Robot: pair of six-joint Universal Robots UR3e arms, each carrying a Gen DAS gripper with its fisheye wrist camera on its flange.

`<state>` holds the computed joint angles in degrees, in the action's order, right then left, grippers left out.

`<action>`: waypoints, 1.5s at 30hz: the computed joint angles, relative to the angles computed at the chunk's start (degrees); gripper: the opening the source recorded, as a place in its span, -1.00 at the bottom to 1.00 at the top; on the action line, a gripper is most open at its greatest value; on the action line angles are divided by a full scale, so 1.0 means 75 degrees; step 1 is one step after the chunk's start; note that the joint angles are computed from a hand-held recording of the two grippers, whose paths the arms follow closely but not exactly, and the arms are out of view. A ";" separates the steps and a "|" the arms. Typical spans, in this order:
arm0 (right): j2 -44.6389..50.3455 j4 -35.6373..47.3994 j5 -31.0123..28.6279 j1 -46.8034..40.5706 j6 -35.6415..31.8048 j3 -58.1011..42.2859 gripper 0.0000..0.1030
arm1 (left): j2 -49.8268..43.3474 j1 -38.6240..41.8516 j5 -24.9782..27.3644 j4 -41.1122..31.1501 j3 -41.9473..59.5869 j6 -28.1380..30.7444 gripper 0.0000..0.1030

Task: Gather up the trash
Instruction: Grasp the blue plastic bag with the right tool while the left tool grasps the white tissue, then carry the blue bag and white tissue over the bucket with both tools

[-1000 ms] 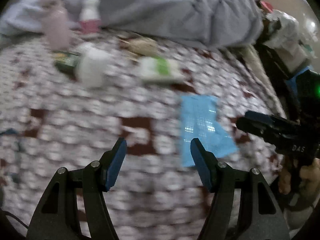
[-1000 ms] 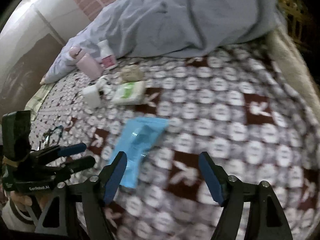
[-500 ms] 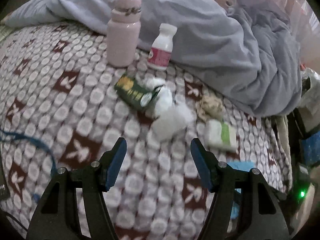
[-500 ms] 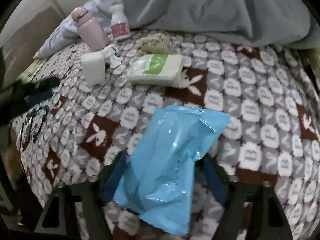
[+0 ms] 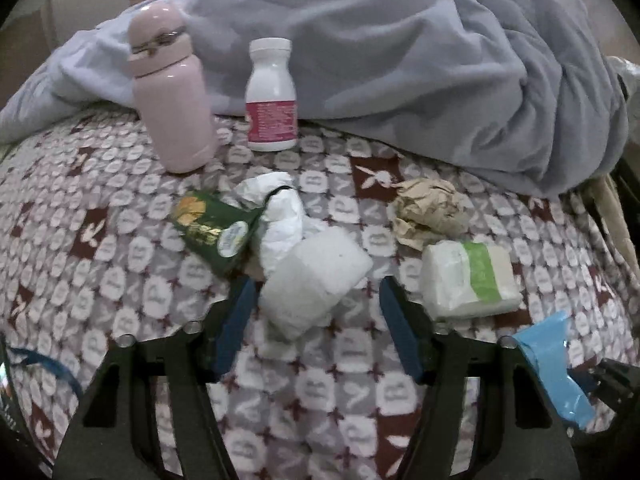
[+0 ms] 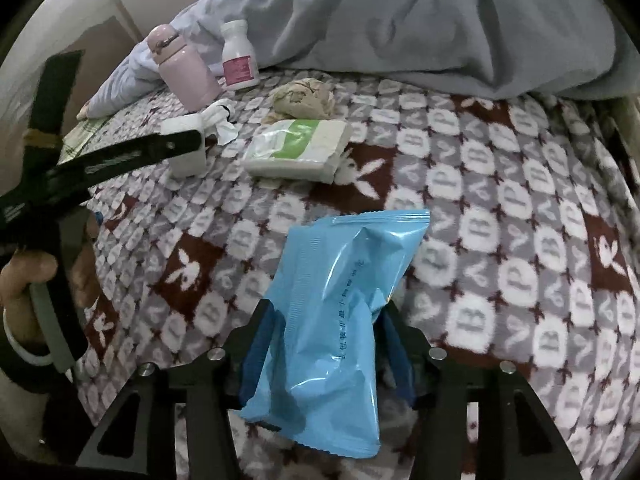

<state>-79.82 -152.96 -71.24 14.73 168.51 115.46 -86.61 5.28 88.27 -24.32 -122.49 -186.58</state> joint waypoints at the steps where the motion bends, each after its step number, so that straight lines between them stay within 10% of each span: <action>1: -0.0044 -0.0125 -0.0017 -0.0027 -0.0041 0.0098 -0.19 | 0.0096 0.0098 -0.0188 -0.0154 -0.0018 0.0031 -0.38; 8: -0.1076 0.0268 0.0806 -0.0813 -0.0642 0.0668 -0.36 | 0.1577 0.0689 -0.1663 -0.1370 -0.0269 -0.0006 -0.50; 14: -0.2275 0.0956 0.1453 -0.1827 -0.1095 0.1268 -0.36 | 0.1602 -0.0578 -0.1373 -0.1770 0.0303 -0.0605 -0.51; 27: -0.5398 0.4415 0.2665 -0.5442 -0.3503 0.1932 -0.36 | -0.1631 -0.4336 0.0608 -0.1979 0.3915 -0.1966 -0.51; 45: -0.6388 0.9446 0.3485 -1.1152 -0.7922 0.0670 -0.36 | -0.6149 -0.6334 0.0911 -0.4698 1.1075 -0.1953 -0.51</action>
<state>-127.73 -82.12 -45.10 -68.91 109.10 120.48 -132.73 -42.23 95.10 -59.55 -39.42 -201.23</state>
